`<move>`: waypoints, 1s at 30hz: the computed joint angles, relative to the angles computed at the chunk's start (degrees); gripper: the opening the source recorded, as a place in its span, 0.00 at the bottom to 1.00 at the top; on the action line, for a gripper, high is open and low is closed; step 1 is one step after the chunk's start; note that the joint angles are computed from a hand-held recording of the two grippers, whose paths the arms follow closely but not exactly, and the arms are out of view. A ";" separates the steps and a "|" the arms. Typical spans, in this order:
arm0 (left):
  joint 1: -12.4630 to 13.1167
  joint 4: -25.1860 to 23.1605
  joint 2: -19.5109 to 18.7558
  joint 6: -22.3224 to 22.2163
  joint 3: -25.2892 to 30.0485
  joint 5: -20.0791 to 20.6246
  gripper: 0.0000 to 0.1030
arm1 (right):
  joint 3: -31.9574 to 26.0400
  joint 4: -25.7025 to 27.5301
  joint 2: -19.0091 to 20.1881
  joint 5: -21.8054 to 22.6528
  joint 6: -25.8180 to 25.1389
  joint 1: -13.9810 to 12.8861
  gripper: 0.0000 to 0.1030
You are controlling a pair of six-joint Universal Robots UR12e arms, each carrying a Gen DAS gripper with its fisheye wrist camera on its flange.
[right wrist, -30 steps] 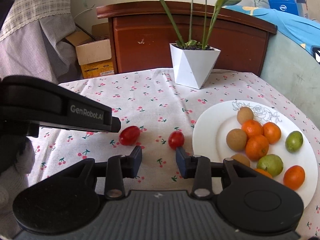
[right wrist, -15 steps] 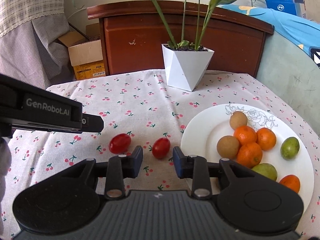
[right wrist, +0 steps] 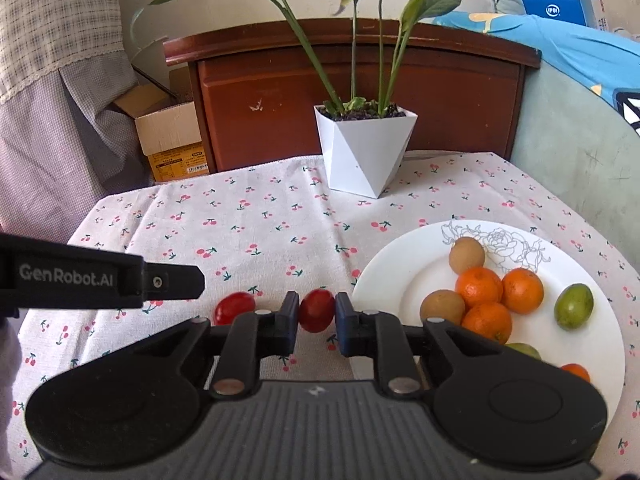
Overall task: Organize fruits
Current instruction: 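Grasp a red cherry tomato with the left gripper while the right grasps the other, then carry both cherry tomatoes onto the white plate and open both grippers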
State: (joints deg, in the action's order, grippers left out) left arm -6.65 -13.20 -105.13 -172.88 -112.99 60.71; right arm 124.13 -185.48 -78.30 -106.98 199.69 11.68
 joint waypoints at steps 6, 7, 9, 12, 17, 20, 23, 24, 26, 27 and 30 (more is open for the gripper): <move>-0.46 -0.61 -0.04 2.17 -0.10 -0.88 0.23 | 1.53 -1.17 -2.30 1.05 3.05 -0.99 0.17; -0.62 -0.47 -0.07 2.76 -0.19 -1.05 0.23 | 1.74 -1.09 -2.70 1.41 4.00 -1.31 0.17; -1.09 -0.33 -0.20 3.89 -0.28 -0.64 0.23 | 2.20 -1.02 -3.64 2.42 5.98 -2.09 0.17; -1.90 -0.19 -0.43 5.31 -0.45 0.29 0.23 | 2.83 -0.88 -4.91 2.60 7.49 -2.76 0.17; -3.11 1.22 -1.21 5.96 -0.54 2.51 0.23 | 3.64 0.60 -6.85 2.98 8.88 -3.97 0.17; -3.87 3.69 -1.54 6.29 -0.91 4.30 0.23 | 4.32 2.09 -8.30 4.51 11.01 -5.22 0.18; -4.31 4.42 -1.68 5.95 -0.88 5.41 0.24 | 5.00 4.04 -9.86 7.08 13.59 -6.80 0.18; -4.35 4.54 -1.69 5.60 -0.89 5.45 0.24 | 5.24 4.83 -10.41 8.25 14.62 -7.44 0.18; -4.42 4.81 -1.87 5.48 -0.81 5.23 0.24 | 5.62 5.71 -11.22 9.96 15.62 -8.50 0.18; -4.54 5.22 -1.96 5.61 -0.85 5.48 0.24 | 5.83 5.97 -11.62 10.96 15.78 -9.09 0.18; -5.08 6.60 -2.21 5.65 -0.94 6.78 0.23 | 6.26 6.29 -12.27 13.44 16.49 -10.70 0.18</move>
